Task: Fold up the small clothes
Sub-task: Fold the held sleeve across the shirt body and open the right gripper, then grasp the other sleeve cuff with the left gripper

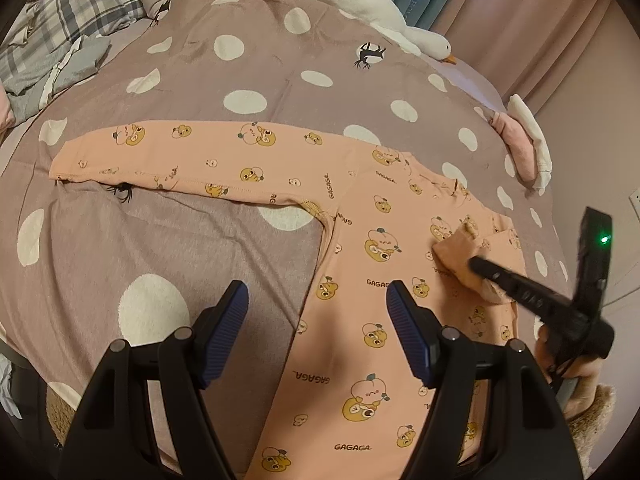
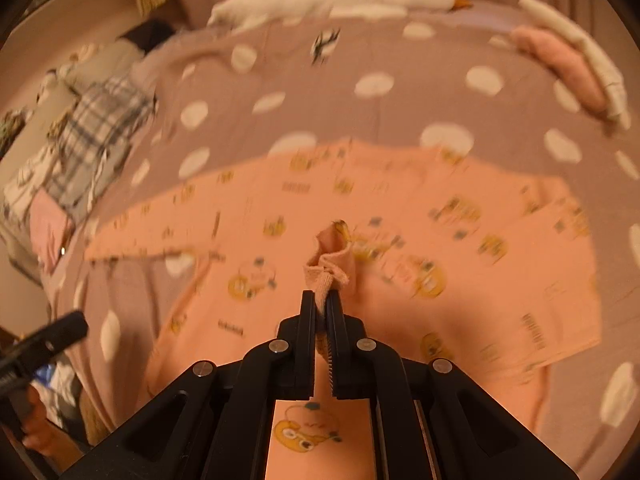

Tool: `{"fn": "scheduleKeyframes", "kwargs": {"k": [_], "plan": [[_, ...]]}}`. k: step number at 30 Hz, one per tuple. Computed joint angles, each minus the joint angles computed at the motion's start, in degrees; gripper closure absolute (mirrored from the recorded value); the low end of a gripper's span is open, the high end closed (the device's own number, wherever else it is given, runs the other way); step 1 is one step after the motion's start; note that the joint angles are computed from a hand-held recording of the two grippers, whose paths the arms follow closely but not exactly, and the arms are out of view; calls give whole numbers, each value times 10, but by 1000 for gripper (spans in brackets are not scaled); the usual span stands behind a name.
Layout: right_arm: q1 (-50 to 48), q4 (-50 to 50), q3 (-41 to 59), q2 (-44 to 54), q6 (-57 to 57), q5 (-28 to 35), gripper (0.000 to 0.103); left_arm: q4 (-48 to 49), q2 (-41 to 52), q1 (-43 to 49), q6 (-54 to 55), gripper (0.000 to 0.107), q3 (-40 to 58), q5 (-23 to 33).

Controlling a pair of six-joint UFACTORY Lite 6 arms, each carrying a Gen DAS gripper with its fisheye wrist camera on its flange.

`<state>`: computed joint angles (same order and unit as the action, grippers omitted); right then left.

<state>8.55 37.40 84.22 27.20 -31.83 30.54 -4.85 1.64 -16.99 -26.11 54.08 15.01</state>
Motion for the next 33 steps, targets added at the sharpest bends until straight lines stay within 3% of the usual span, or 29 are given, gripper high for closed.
{"fn": "scheduleKeyframes", "kwargs": {"k": [7,11,16,17,25,29,32,33], "plan": [[-16,34,-26,-34,-47,27,94,-84,35,-6,85,35,28,7],[-48,56,-81,-104,-71,3,69,-237,82,-13,241,35,73,8],[-99,24,-130,-159,-31,-38,61,-400,199,-39,394,36,181,31],[-111,27,-138,-163,-32,-41,55,-436,227,-42,424,36,207,41],[-177,24,-190,-178,-16,-58,54,-493,415,-74,447,38,391,96],[-205,42,-206,-181,-30,-57,54,-489,468,-80,429,55,447,119],[-224,60,-212,-178,-45,-57,54,-479,478,-83,425,77,457,114],[-228,66,-214,-177,-51,-56,54,-461,485,-84,406,89,466,118]]}}
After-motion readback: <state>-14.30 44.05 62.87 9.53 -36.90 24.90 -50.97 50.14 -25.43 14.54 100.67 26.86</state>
